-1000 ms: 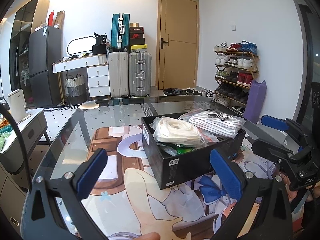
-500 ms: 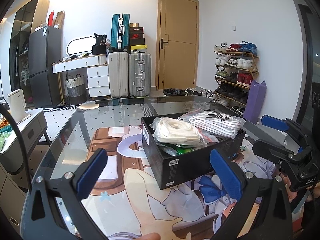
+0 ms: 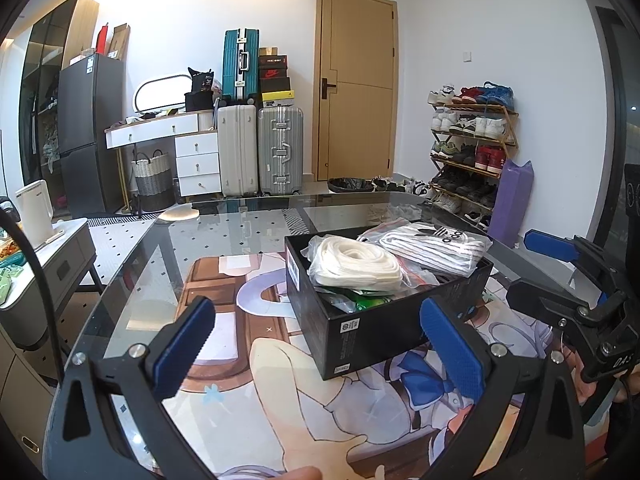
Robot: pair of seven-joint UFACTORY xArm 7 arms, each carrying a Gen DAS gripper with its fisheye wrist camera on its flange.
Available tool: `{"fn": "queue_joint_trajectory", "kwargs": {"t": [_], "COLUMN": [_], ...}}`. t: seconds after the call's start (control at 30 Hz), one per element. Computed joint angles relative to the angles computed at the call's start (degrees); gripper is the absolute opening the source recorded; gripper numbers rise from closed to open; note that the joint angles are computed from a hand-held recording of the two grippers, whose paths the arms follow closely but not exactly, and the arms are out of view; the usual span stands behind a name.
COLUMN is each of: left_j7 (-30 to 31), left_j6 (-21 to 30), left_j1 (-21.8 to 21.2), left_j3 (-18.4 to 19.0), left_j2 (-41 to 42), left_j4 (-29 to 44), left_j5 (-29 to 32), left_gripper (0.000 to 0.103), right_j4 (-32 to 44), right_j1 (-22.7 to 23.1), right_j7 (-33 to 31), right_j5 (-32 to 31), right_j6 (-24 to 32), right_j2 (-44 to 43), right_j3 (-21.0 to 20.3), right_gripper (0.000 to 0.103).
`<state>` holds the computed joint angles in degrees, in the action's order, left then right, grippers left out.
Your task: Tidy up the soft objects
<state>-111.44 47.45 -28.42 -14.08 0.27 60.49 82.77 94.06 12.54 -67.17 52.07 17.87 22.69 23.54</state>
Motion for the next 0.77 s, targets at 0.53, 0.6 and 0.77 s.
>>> {"fn": "queue_joint_trajectory", "kwargs": {"t": [0.53, 0.6, 0.77], "left_j7": [0.1, 0.0, -0.1], "left_j6": [0.0, 0.0, -0.3], "left_j1": [0.0, 0.0, 0.1], "left_j3": [0.0, 0.0, 0.0], "left_j2": [-0.1, -0.1, -0.4], "left_j4": [-0.1, 0.0, -0.2], "left_j5": [-0.1, 0.0, 0.2], "left_gripper": [0.103, 0.103, 0.103], "right_j4": [0.0, -0.2, -0.2], "right_j1": [-0.1, -0.1, -0.1], "right_j7": [0.2, 0.1, 0.1], "right_j5": [-0.2, -0.2, -0.1], "right_j6": [0.0, 0.0, -0.1], "right_j2": [0.0, -0.1, -0.1], "right_j3": [0.1, 0.1, 0.1], "right_gripper": [0.102, 0.102, 0.102]}}
